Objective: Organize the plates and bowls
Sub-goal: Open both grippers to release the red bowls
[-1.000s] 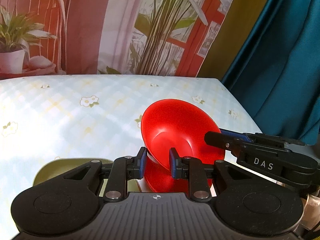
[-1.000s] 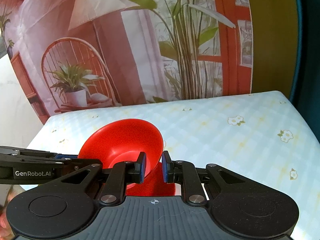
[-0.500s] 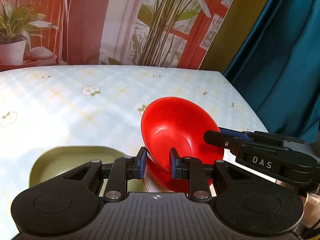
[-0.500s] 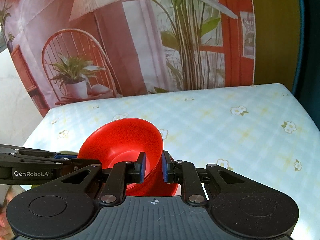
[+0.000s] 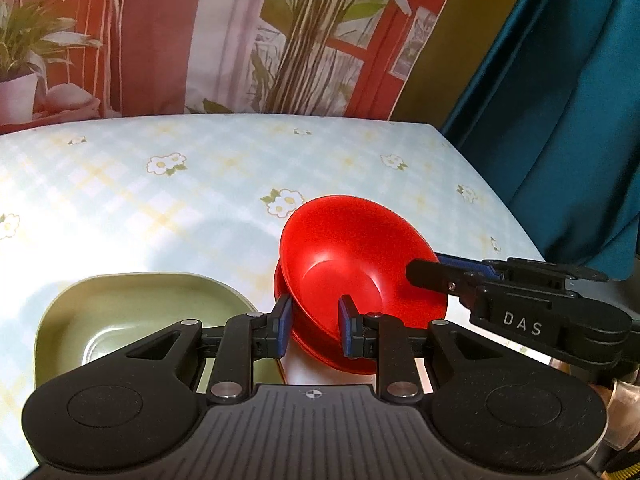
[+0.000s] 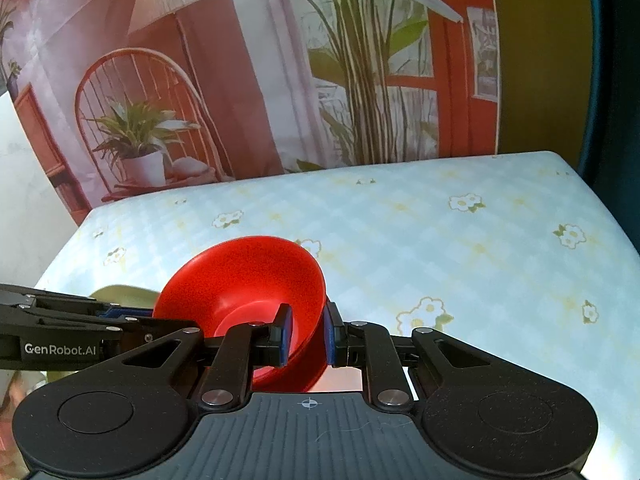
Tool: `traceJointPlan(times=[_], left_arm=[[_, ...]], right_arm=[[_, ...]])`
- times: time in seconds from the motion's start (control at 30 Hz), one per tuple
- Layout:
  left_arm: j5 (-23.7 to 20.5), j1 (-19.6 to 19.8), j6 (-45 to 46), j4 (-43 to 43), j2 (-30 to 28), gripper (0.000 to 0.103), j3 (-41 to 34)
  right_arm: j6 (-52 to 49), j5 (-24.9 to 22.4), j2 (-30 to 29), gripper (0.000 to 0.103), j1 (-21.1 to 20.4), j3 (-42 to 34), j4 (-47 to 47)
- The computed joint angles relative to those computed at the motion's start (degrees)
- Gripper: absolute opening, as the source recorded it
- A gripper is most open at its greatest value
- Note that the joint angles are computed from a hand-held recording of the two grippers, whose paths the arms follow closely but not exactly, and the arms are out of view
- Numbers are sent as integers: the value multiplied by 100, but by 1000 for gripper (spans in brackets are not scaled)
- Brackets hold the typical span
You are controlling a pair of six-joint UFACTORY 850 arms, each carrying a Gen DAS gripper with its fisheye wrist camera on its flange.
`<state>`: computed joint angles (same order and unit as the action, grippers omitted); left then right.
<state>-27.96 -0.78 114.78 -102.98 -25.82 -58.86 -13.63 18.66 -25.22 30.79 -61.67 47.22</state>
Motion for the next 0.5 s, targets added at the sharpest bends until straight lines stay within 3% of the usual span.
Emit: traceJointPlan(times=[0.13,0.27,0.5], left_arm=[[28,-21,34,-8,-10,28,-14],[27,-21,96,-65,-10,39,-11],[45,4,0,-81,-62,40,-60]], right_arm=[[32,44,0,17,26,58,18],[-10,139,16,21,54,114,122],[214,143,-4,21,52,148,49]])
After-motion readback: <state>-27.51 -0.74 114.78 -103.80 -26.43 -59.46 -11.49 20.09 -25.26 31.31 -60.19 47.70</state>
